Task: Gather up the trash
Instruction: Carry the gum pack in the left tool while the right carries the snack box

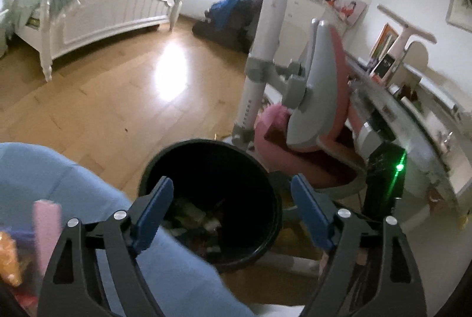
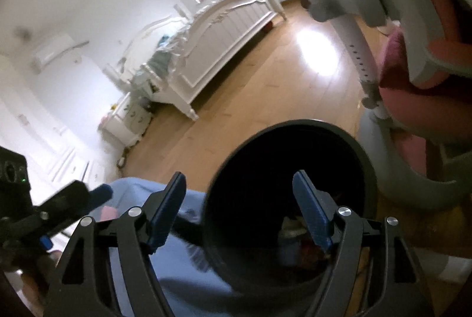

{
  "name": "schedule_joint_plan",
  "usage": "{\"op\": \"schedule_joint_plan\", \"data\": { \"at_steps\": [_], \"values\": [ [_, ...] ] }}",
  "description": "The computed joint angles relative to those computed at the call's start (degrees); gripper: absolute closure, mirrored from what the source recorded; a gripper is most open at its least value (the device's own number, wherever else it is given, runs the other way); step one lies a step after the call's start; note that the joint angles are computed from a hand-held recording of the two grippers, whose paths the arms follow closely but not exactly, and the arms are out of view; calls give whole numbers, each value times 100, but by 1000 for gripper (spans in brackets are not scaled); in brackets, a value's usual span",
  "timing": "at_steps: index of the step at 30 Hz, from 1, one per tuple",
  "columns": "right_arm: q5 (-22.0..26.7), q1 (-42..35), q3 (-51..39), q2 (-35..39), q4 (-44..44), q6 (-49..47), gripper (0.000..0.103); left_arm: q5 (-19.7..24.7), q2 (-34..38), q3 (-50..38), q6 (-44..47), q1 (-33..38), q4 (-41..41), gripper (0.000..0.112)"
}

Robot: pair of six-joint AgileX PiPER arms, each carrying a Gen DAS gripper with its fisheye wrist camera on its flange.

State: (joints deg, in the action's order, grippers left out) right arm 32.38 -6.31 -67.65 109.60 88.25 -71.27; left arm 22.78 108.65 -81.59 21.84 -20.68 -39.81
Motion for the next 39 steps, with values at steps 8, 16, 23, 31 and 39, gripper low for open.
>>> {"op": "schedule_joint_plan", "data": {
  "at_steps": [8,16,23,31,39],
  "values": [
    [-104,1135,229,-902,-819,667,29,42,-1894,2045,1117,1316,-932,30],
    [-6,2934,-692,-663,-3047,2330,29,698,-2205,2582,637,3505,-314,32],
    [365,4366,-2570,719,-5951,4353,29,937,-1119,2056,410,3883,26,51],
    [1035,4837,-3063,991,-6415,4646,32,803,-1172,2270,1203,4121,238,68],
    [969,5074,-3571,1408,-6861,5116,38,334,-1216,2348,348,3850,1353,66]
  ]
}}
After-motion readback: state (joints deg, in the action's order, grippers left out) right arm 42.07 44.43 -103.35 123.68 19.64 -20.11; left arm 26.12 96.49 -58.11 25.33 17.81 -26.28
